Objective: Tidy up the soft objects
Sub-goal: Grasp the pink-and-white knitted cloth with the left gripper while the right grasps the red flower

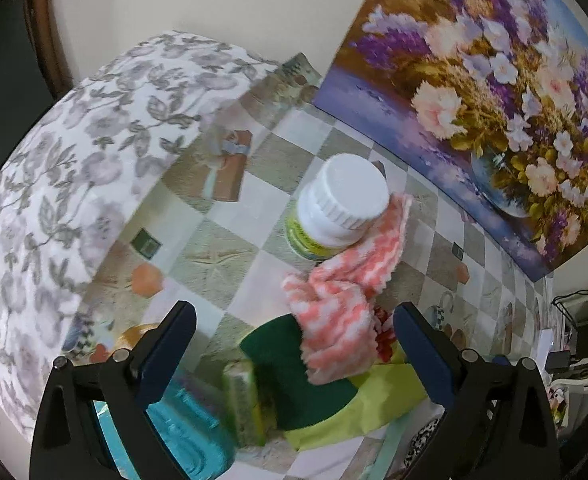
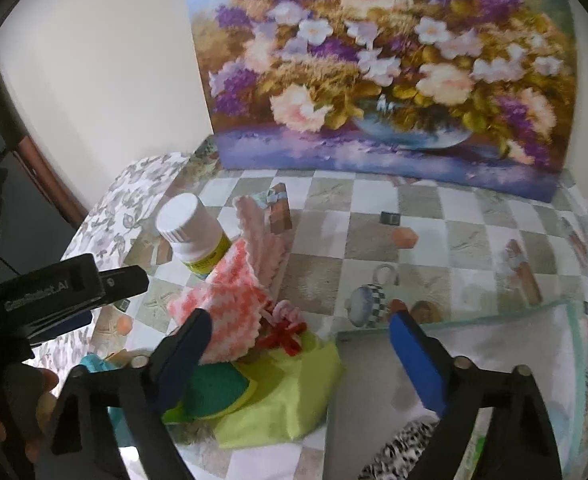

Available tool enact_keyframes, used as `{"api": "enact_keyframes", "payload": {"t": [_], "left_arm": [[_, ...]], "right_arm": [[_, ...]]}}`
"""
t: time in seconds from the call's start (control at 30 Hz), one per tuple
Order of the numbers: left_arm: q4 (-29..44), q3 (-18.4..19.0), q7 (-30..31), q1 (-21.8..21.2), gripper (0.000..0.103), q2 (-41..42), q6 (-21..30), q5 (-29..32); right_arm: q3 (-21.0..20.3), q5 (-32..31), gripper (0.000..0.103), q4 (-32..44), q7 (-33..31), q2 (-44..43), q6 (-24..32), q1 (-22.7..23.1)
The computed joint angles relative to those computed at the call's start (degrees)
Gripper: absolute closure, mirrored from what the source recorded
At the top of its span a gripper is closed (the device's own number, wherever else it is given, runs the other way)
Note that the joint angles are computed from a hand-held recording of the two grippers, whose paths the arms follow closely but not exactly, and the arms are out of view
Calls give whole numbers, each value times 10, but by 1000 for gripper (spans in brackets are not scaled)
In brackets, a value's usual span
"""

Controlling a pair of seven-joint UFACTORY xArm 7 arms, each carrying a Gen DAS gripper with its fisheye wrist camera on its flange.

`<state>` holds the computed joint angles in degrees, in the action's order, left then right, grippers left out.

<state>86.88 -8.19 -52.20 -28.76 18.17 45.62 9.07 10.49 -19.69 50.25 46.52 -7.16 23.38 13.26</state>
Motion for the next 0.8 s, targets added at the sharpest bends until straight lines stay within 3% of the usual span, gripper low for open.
{"api": "enact_keyframes", "payload": {"t": [0.1,0.23,0.5,0.8], "left_arm": [[28,-2,8,-2,11,31,6,-6],[56,2,19,-9,13,62,11,-11],[83,2,46,-12,29,101,13,-32],[89,7,58,-21,51,120,13,-43]], "right_arm": [[-10,24,25,4,-26,23,-19,2],[-21,50,33,14,-59,56,-35,5],[-29,102,52,42,-129,121,-46,21],[-41,84,65,63,-127,160,-26,49]]}}
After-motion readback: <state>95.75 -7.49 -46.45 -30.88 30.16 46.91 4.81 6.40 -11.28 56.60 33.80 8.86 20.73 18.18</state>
